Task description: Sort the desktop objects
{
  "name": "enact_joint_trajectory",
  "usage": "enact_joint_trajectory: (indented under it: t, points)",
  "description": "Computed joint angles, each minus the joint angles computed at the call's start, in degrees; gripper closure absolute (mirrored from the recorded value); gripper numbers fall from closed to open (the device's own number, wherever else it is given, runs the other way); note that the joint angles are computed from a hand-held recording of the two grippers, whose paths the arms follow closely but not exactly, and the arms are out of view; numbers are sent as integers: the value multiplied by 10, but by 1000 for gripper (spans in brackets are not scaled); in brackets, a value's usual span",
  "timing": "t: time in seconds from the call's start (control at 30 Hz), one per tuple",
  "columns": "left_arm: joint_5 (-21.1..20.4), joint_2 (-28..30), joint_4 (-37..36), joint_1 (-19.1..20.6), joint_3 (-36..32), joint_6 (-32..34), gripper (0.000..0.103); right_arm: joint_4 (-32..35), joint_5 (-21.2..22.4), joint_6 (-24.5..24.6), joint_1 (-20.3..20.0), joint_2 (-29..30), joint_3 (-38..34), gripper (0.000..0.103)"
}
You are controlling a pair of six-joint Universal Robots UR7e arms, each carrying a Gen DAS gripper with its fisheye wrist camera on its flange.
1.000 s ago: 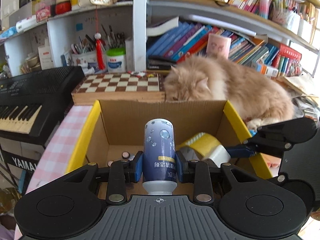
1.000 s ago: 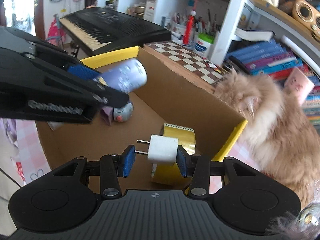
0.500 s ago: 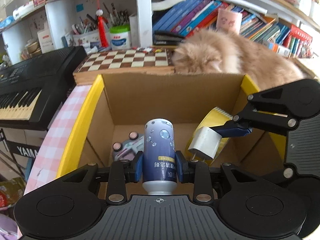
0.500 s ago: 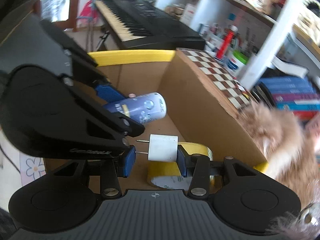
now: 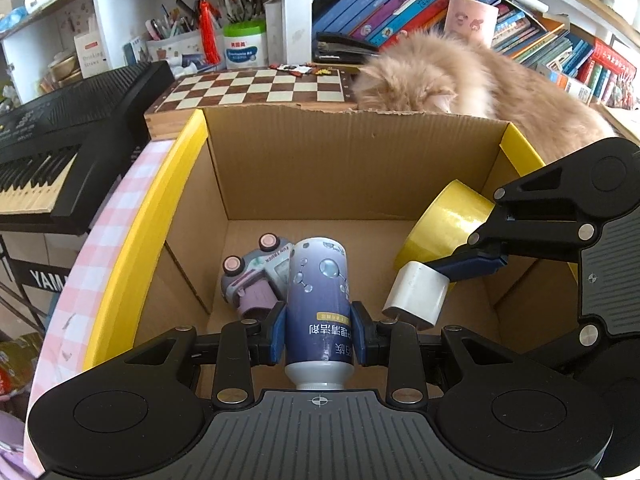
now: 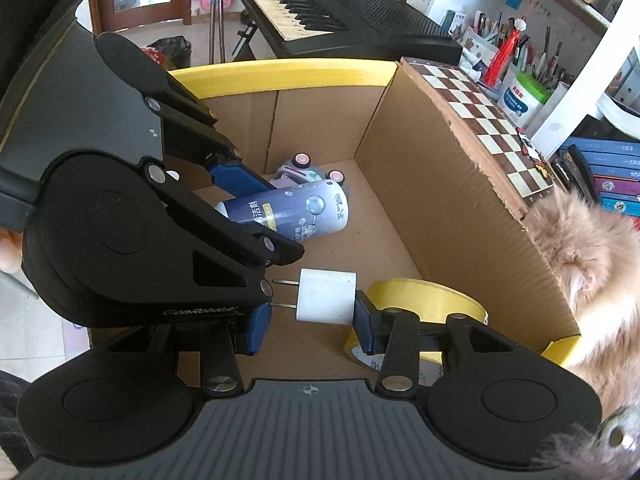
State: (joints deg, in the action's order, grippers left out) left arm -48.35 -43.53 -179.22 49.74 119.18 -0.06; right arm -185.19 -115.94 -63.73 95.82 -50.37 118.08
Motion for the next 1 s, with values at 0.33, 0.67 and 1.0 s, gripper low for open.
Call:
enact_joint_trajectory:
  t: [0.33, 0.67, 1.0]
  points:
    - [11, 4, -52, -12, 11, 36, 66, -13, 4, 4, -2, 3, 0, 62]
    - [31, -14, -144, -41, 52, 57, 41, -94, 30, 50, -7, -1, 23, 51]
    - [34, -48, -215, -72, 104, 50, 37, -230, 63, 93, -1, -36, 92, 47]
